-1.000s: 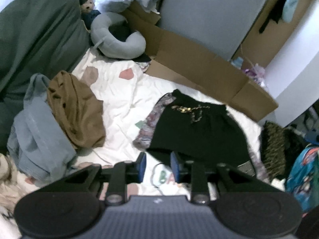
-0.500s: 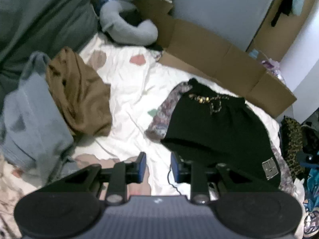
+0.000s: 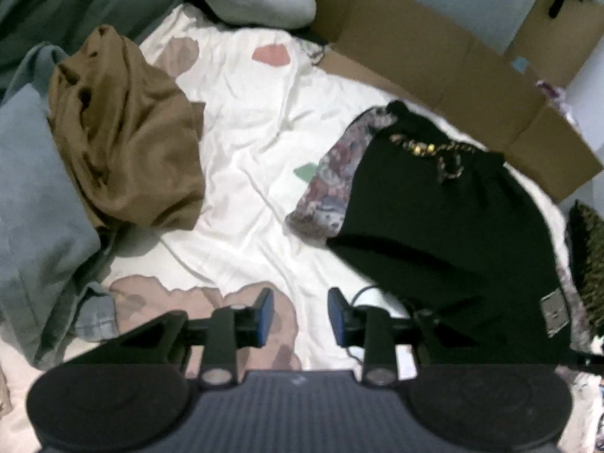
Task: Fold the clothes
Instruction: 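Move the open right gripper down to the logo leg of the shorts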
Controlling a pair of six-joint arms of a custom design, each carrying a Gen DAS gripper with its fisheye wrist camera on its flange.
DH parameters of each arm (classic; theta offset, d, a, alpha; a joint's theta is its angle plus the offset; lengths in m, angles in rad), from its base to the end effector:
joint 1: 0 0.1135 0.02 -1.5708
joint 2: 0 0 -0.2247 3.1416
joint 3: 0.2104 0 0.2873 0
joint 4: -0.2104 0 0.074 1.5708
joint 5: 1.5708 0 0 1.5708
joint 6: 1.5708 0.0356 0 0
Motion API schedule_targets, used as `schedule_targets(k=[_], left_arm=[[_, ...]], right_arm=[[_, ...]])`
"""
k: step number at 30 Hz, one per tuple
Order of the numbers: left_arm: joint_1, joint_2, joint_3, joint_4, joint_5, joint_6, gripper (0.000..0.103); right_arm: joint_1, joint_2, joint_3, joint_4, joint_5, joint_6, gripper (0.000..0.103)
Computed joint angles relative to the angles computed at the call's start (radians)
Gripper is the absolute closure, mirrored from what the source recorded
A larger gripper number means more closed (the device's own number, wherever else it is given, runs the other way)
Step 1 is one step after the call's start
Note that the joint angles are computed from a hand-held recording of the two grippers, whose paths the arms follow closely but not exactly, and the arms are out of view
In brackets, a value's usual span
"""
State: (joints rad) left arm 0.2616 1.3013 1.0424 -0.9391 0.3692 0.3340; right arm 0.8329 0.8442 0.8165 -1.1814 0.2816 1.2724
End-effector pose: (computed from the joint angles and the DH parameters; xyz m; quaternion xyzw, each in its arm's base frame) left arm 0.2798 0.0616 0.2163 0.0690 0.9641 -0.1190 0.2271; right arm 0.1362 0.1351 0.2325 0.2369 0.9450 0.0863 0.2081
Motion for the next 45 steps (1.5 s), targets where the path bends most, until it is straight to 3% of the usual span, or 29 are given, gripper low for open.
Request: schedule_targets(k=[4,12,16,20,37,38,40,41,44,45], left_arm=[[-0.026,0.029,-0.038,0.070,-0.017,-0.012,0.072],[-0.068,0.113,-0.047,0.157,-0.054,0.020,0.069],[-0.083,0.156,-0.064,0.225,-0.067,0.039,0.069],[-0.095,0.202,-0.067,0.280,-0.064,0.073,0.070],[-0.166,0.412,0.043,0.451,-0.064,0.160,0.068],[-0.170,0.418,0.052,0.455,-0.065,0.162,0.068],[-0.175,0.415,0.053,0.473,-0.062,0.171,0.068],[-0.182,0.409,0.049,0.482,-0.066,0.195,0.068],[-0.195,0.413,0.058,0.488,-0.077,0.238,0.071],[-0.195,0.415,0.064,0.485,-0.074,0.245,0.080]], right_arm=[[0.023,-0.057,-0.098,0.060,-0.019,0.062,0.051],[-0.019,-0.112,-0.210,0.193,-0.048,-0.059,0.047],[-0.024,-0.125,-0.255,0.227,-0.041,0.003,0.047],[-0.036,-0.156,-0.327,0.327,-0.067,-0.036,0.047],[-0.047,0.016,-0.361,0.543,-0.109,-0.113,0.047],[-0.056,0.030,-0.359,0.558,-0.118,-0.128,0.049],[-0.087,0.069,-0.348,0.583,-0.169,-0.172,0.069],[-0.106,0.087,-0.341,0.591,-0.202,-0.193,0.089],[-0.121,0.073,-0.335,0.584,-0.222,-0.196,0.098],[-0.117,0.071,-0.327,0.572,-0.213,-0.195,0.099]])
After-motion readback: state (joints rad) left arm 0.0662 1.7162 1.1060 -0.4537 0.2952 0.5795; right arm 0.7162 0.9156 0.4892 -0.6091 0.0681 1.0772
